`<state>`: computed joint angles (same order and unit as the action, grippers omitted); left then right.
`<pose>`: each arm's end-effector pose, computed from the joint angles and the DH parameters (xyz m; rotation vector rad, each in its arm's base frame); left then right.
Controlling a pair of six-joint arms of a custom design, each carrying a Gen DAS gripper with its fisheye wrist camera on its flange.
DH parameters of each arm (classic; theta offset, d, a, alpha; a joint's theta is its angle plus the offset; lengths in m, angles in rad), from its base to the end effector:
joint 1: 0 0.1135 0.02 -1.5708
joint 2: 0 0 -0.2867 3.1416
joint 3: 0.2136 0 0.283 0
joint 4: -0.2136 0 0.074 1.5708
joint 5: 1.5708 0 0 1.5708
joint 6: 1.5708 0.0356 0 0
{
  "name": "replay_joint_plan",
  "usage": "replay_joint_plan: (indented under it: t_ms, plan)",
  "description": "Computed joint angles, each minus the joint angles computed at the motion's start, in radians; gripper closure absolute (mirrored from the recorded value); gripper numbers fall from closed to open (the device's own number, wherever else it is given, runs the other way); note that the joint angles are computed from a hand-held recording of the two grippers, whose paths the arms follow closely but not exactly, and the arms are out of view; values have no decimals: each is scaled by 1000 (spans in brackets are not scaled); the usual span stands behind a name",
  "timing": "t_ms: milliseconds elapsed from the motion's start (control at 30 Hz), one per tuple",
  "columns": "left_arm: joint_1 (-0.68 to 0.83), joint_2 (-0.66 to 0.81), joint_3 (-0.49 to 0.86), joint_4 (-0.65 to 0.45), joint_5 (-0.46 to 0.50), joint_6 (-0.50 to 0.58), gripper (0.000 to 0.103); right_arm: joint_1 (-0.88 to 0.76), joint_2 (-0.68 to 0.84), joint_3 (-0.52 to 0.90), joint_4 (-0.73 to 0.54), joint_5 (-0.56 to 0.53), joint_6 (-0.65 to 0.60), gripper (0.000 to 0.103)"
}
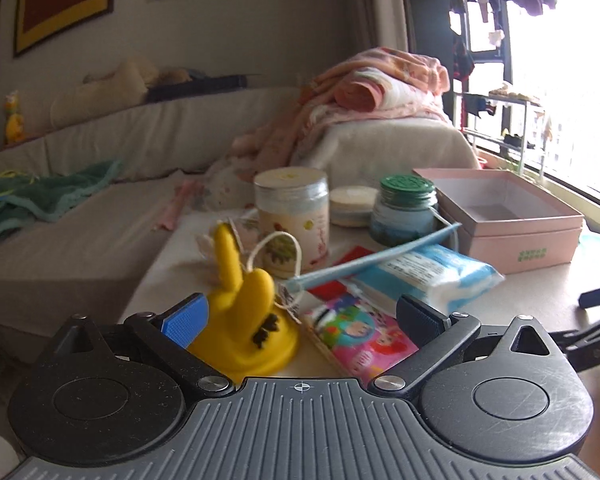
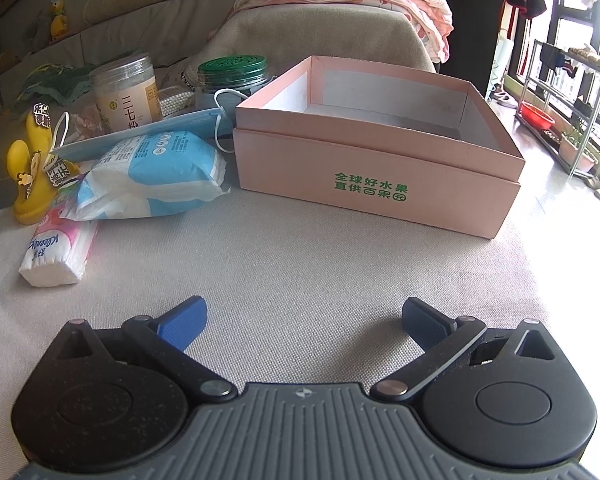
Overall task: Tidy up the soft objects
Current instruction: 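Move the left tool to the yellow duck toy and close on it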
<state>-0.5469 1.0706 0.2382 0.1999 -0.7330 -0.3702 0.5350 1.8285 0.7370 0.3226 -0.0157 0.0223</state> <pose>0.1781 -0.0806 0.1415 -0.2108 2.0230 0.2392 0.3031 0.1803 0.0968 -0.6056 2.2794 0.2928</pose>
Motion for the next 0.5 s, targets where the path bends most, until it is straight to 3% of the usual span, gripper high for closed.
replay_joint_plan:
  t_ms: [133, 233, 433, 467, 500]
  plan:
    - [201, 88, 10, 78, 166, 140, 1, -10, -4, -9, 9, -24, -22, 0]
    - [292, 117, 2, 95, 240, 163, 2, -13, -10, -17, 11, -40, -38, 0]
    - [393, -143, -99, 18, 234, 204, 5, -6, -14, -22, 14, -42, -43, 0]
    - [415, -178, -108, 2, 259, 214, 8, -5, -14, -22, 15, -42, -42, 0]
    - [450, -217, -116, -13, 321, 221, 17, -5, -14, -22, 15, -42, -42, 0]
